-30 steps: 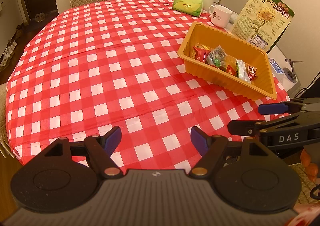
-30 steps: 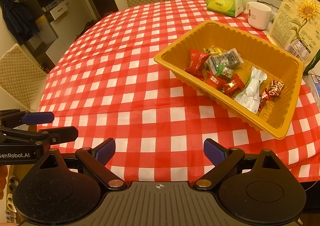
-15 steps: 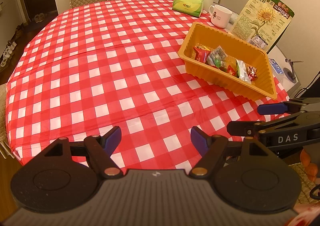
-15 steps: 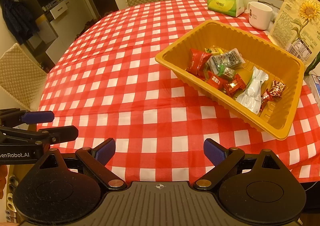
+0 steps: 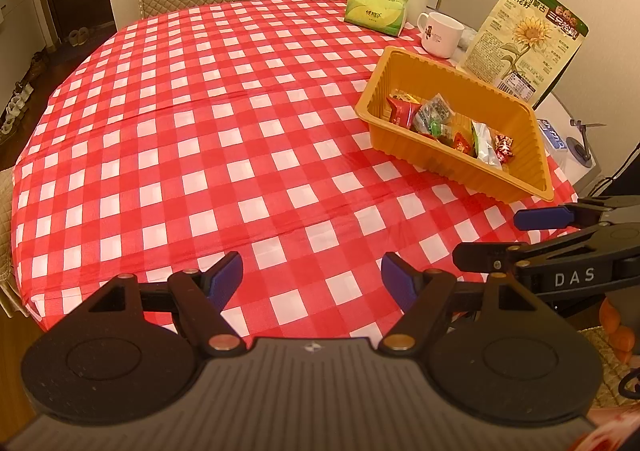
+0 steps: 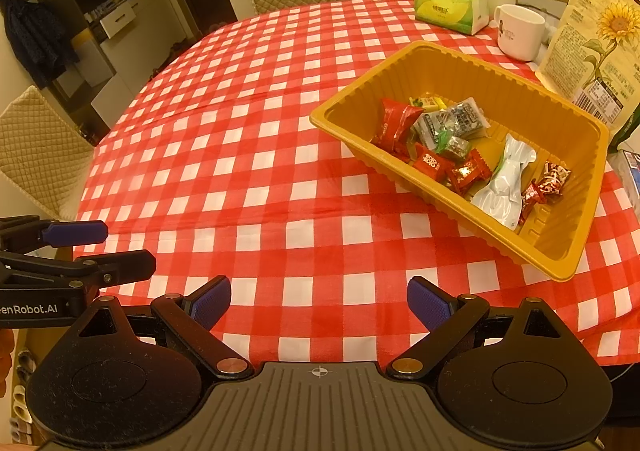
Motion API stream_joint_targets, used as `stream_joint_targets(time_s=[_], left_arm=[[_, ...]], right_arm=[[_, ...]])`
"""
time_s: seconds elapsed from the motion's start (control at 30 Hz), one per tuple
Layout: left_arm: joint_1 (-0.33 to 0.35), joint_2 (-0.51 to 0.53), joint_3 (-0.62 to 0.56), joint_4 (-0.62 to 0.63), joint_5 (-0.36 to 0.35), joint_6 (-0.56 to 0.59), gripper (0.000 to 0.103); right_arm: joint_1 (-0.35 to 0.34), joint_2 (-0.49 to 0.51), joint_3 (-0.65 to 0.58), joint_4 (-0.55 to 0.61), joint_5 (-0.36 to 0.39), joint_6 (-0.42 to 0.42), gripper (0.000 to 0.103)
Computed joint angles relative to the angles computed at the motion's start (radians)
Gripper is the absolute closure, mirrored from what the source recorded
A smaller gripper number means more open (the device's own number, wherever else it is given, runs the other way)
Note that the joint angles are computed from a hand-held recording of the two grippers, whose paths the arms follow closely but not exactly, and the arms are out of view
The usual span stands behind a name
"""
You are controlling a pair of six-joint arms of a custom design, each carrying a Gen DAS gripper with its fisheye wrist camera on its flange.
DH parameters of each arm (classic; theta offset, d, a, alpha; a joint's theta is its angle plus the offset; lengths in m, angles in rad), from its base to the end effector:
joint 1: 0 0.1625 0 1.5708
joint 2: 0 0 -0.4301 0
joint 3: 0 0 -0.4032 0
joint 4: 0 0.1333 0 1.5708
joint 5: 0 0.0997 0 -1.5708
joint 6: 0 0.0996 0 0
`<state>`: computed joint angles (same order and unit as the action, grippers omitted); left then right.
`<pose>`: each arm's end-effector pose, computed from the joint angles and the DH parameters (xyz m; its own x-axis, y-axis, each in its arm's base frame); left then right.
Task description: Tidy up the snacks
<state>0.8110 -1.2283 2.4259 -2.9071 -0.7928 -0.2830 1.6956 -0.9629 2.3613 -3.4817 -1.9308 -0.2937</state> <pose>-0.1282 -0.4300 0.1357 -0.7505 0.2031 -0.6289 0.4922 0.8068 -0.3269 0.1531 -0.4317 0.0860 -0.8780 -0.1978 0.4358 -0.3789 0.8436 -0.3805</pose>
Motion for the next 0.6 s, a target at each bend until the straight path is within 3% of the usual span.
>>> stream_joint_targets(time_s=[0.6], left_arm=[[0.001,0.009,-0.003,-0.014,0.000,0.007,0.028]], right_arm=[[-0.001,-0.002,0.000,0.003,0.000,-0.001,0.009]])
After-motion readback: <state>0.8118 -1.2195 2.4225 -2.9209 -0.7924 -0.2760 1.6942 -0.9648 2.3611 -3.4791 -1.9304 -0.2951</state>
